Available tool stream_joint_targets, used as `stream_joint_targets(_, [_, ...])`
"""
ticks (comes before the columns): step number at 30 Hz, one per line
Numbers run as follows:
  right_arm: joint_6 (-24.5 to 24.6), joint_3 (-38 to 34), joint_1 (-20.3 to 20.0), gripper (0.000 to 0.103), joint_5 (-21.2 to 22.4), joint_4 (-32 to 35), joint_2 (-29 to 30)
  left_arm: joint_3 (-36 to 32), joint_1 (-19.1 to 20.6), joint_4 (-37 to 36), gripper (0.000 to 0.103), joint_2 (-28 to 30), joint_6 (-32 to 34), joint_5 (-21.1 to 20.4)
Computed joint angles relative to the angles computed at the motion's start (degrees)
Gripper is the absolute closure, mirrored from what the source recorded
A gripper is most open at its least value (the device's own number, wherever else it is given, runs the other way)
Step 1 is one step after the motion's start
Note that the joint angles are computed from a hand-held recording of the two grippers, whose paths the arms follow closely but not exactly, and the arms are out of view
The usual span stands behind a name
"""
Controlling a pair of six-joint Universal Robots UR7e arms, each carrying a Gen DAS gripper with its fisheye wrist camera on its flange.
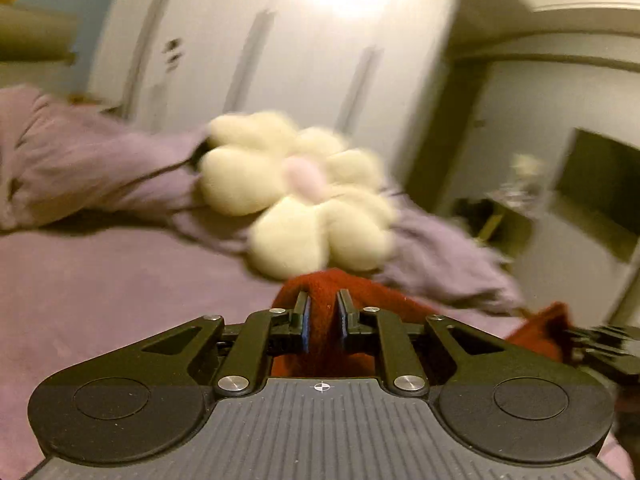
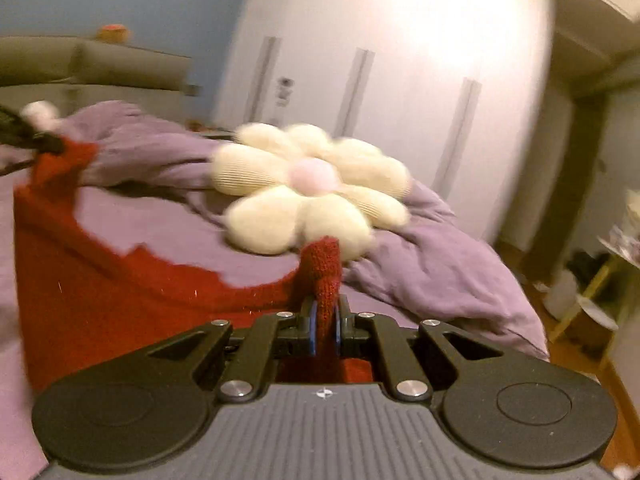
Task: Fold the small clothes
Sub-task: 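Carry the hem over onto the collar with both grippers and release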
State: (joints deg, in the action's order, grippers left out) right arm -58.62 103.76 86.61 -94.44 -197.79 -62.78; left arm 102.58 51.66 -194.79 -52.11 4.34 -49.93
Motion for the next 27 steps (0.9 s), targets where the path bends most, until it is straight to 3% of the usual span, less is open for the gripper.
stream_joint_targets(2, [3.82, -4.72, -0.54, 0.095, -3.54, 2.79, 3.55, -3.08, 2.48, 5.94, 0.078, 2.48, -5.14, 1.88])
stream_joint_targets(4, [8.34, -8.4, -1.82, 0.095, -6.18, 8.09, 6.09, -4.94, 4.83, 14.81, 0.077, 3.82, -11.3, 1.68])
stream_joint_targets(7, [12.6, -9.78, -3.52, 0.091, -7.89, 12.5, 7.44, -4.87, 6.93, 20.32, 0.054, 4.62, -15.63, -0.53])
stream_joint_targets(8, [12.99, -9.17, -4.07, 0.084, -7.01, 12.55, 7.31, -4.38, 7.32, 19.62, 0.046, 4.81, -15.08, -1.2])
stream_joint_targets(9, [13.41, -8.79, -4.63, 0.068, -5.58, 13.41, 6.89, -4.02, 7.67, 19.53, 0.042, 4.71, -14.44, -2.03])
stream_joint_targets(11, [14.39, -8.74, -5.4, 0.051, -3.68, 15.55, 6.27, -4.29, 8.16, 20.73, 0.04, 4.72, -13.78, -3.5])
stream_joint_targets(14, [13.77, -8.69, -5.6, 0.052, -3.37, 16.7, 6.22, -5.43, 8.08, 18.99, 0.047, 5.95, -11.91, -2.64])
stream_joint_targets(16, [9.99, -8.16, -4.77, 0.058, -5.02, 14.1, 6.89, -4.45, 7.37, 16.78, 0.071, 6.04, -10.29, -1.16])
stream_joint_targets(17, [8.09, -8.0, -4.25, 0.07, -6.22, 12.54, 7.46, -4.74, 7.13, 16.94, 0.087, 6.26, -10.04, -0.48])
stream_joint_targets(18, [6.04, -7.69, -3.78, 0.087, -7.46, 10.71, 7.96, -4.71, 6.95, 16.53, 0.088, 6.36, -9.48, -0.28])
stream_joint_targets(19, [4.43, -7.72, -3.4, 0.093, -8.26, 9.51, 8.44, -4.34, 6.74, 15.23, 0.09, 6.39, -8.14, -0.32])
stream_joint_targets(22, [-0.96, -5.99, -2.28, 0.094, -9.15, 3.6, 8.66, -3.13, 5.14, 9.29, 0.092, 6.68, -3.52, 0.97])
stream_joint_targets(24, [-4.52, -4.29, -1.81, 0.095, -7.7, -0.54, 8.02, -2.24, 4.16, 4.95, 0.092, 5.92, -1.93, 0.1])
stream_joint_targets(27, [-5.98, -3.25, -1.08, 0.095, -4.69, -4.83, 6.99, -3.12, 2.99, -0.36, 0.092, 5.48, 0.75, -0.86])
